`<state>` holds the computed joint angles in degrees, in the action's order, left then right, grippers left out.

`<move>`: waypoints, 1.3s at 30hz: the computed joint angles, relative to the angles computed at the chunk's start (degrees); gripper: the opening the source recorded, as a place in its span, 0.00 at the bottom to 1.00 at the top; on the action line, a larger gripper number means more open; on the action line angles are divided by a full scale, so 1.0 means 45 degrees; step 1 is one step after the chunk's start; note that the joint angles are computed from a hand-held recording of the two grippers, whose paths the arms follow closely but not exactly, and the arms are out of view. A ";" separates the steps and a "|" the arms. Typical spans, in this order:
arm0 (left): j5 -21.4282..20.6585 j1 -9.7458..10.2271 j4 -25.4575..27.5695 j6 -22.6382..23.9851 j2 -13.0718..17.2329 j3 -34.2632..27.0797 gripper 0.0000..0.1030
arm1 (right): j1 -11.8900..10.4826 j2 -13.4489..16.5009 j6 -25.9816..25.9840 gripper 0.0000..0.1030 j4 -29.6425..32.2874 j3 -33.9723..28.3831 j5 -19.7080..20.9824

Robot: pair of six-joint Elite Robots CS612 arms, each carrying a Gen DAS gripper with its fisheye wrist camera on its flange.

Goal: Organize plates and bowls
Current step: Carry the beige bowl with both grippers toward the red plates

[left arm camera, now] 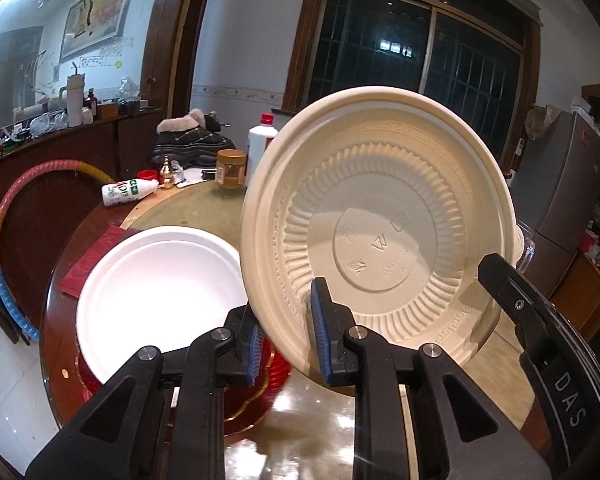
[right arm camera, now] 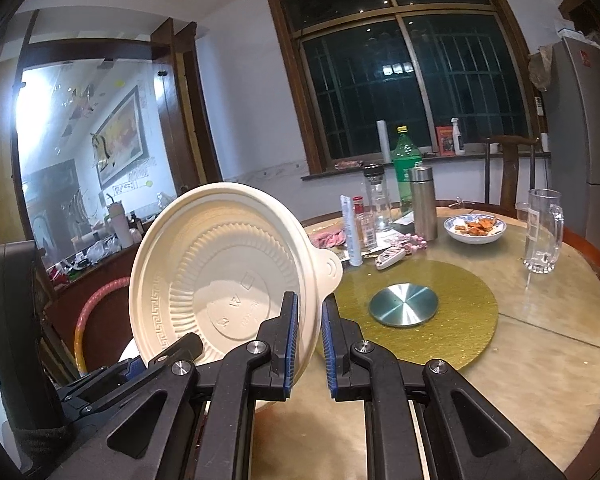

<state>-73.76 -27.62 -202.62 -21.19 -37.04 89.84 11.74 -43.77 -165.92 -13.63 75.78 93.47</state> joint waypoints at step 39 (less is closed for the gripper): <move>-0.1408 0.1566 0.3275 -0.0675 -0.0885 0.0414 0.20 | 0.0759 0.2434 -0.0893 0.13 0.6438 -0.5347 -0.2047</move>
<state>-80.10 -20.58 -187.88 -24.23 -41.02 91.70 15.16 -32.82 -169.94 15.35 51.72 84.26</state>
